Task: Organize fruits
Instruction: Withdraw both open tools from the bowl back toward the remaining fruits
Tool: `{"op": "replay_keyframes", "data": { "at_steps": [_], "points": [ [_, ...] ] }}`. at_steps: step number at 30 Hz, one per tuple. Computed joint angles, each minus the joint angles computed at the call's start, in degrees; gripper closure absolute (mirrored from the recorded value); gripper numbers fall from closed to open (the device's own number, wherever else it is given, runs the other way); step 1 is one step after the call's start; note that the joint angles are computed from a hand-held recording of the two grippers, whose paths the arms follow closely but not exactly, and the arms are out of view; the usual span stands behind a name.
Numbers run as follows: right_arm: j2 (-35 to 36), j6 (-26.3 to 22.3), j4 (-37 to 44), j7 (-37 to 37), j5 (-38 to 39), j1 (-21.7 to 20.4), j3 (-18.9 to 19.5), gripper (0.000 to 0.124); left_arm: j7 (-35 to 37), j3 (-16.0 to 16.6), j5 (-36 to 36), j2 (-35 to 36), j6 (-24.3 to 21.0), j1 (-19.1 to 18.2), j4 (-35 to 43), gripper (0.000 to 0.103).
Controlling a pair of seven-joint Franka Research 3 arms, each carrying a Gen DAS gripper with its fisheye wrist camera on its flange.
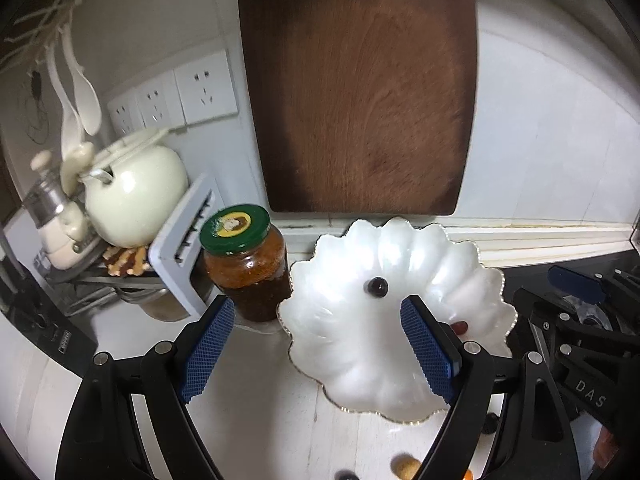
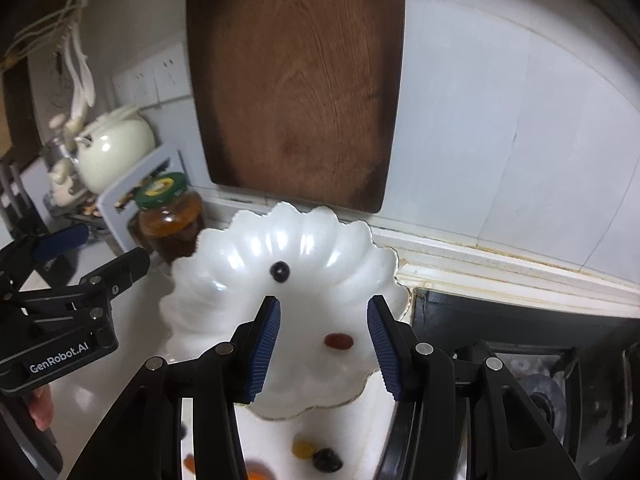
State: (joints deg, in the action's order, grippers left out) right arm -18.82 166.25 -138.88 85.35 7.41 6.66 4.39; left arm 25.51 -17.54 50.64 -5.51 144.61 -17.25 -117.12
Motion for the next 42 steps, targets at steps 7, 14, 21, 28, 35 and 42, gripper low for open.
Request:
{"op": "replay_keyframes", "data": {
  "at_steps": [7,14,21,28,35,42],
  "points": [
    [-6.98,1.2,-5.21,-3.32,3.34,2.53,-1.43,0.077,-3.06,-2.12,3.17,-6.09,0.2,-0.17,-4.39,0.014],
    [-13.67,2.57,-10.36,-5.25,5.48,3.43,-1.46,0.077,-4.13,-3.92,2.14,-11.73,1.04,-0.06,-8.74,0.014],
    [-20.73,3.39,-15.02,-7.89,6.72,4.57,-1.88,0.077,-4.24,-5.62,-1.36,-16.76,2.02,0.11,-12.75,0.014],
    [-27.21,2.21,-18.89,-11.03,8.92,6.93,-3.52,0.077,-4.75,-8.18,-3.16,-21.0,0.95,-0.25,-15.42,0.014],
    [-32.36,-1.13,-22.25,-13.9,10.28,7.88,-4.72,0.077,-5.3,-10.06,-5.43,-23.74,-1.7,-1.76,-17.65,0.013],
    [-35.8,-4.84,-24.62,-16.91,10.81,7.65,-5.43,0.077,-6.02,-11.09,-7.78,-24.57,-4.21,-3.73,-19.07,0.013]
  ]
}}
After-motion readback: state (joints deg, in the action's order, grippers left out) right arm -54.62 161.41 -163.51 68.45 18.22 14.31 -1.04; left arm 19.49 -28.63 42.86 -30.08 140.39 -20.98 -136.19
